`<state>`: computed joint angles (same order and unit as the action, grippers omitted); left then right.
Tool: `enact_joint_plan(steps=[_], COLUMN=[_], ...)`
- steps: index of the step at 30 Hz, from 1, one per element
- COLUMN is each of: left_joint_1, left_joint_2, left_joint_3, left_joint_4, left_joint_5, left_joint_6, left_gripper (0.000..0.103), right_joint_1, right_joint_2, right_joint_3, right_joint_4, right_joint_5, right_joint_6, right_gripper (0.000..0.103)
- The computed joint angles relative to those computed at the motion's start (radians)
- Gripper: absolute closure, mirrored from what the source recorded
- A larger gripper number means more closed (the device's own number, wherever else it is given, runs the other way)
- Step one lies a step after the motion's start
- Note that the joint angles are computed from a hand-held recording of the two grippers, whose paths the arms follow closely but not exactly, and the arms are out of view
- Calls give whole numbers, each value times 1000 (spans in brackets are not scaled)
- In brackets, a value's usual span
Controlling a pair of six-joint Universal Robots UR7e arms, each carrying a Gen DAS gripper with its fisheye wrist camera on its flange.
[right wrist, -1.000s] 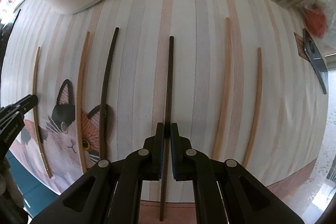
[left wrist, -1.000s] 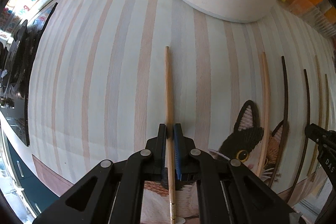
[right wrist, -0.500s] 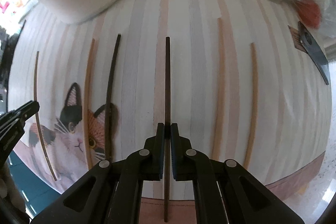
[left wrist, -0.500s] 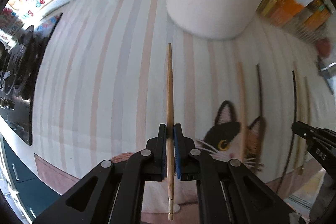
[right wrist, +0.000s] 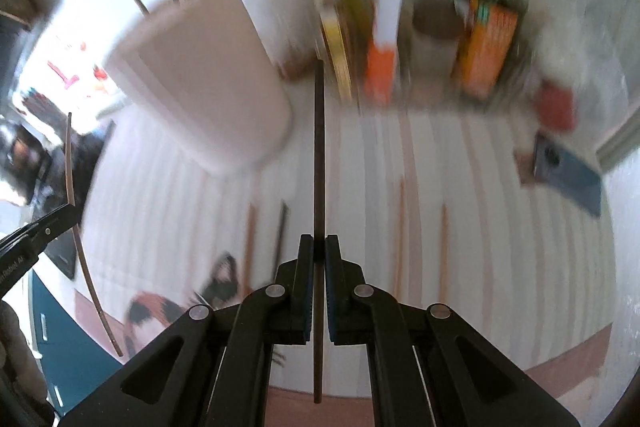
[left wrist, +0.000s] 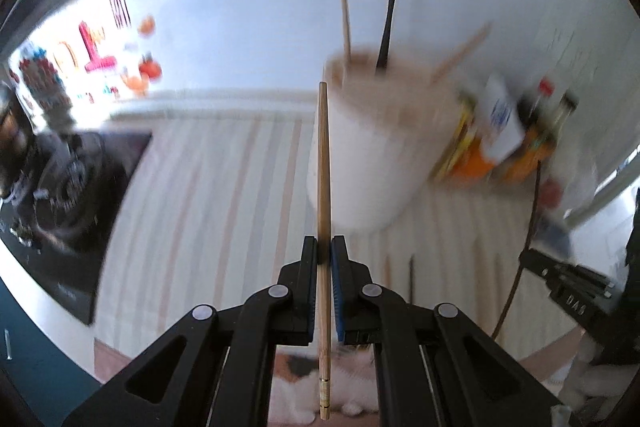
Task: Organize utensils
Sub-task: 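Lift both held chopsticks and lower them into the cream holder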
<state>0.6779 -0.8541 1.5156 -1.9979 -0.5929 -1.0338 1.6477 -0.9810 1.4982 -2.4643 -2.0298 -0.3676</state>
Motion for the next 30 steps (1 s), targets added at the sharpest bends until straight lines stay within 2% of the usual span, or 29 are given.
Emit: enact_joint_plan(steps=[4, 7, 13, 17, 22, 26, 30], left_joint_1=[-10, -5, 8, 35, 81, 111, 139], left_joint_2=[-2, 21, 110, 179, 249, 291, 320], left_joint_3=[-42, -104, -269, -391, -508, -561, -600], left_joint_4=[-112, -215, -396, -486, -555, -591, -576], left_joint_5=[84, 120, 193, 222, 212, 199, 178], left_joint_6=[105, 205, 416, 543, 624, 658, 649], left_gripper=[99, 99, 99, 99, 99, 99, 99], right_joint_1=[38, 68, 132, 157, 173, 177, 172], right_joint_2=[23, 50, 189, 294, 435, 531, 592], right_joint_3=[-99, -192, -438, -606, -824, -951, -1024], right_joint_4=[2, 4, -46, -63, -37, -43, -44], right_joint_5=[81, 144, 216, 231, 222, 198, 191], right_joint_6=[16, 30, 53, 49, 38, 15, 9], right_gripper=[98, 98, 98, 98, 98, 98, 98])
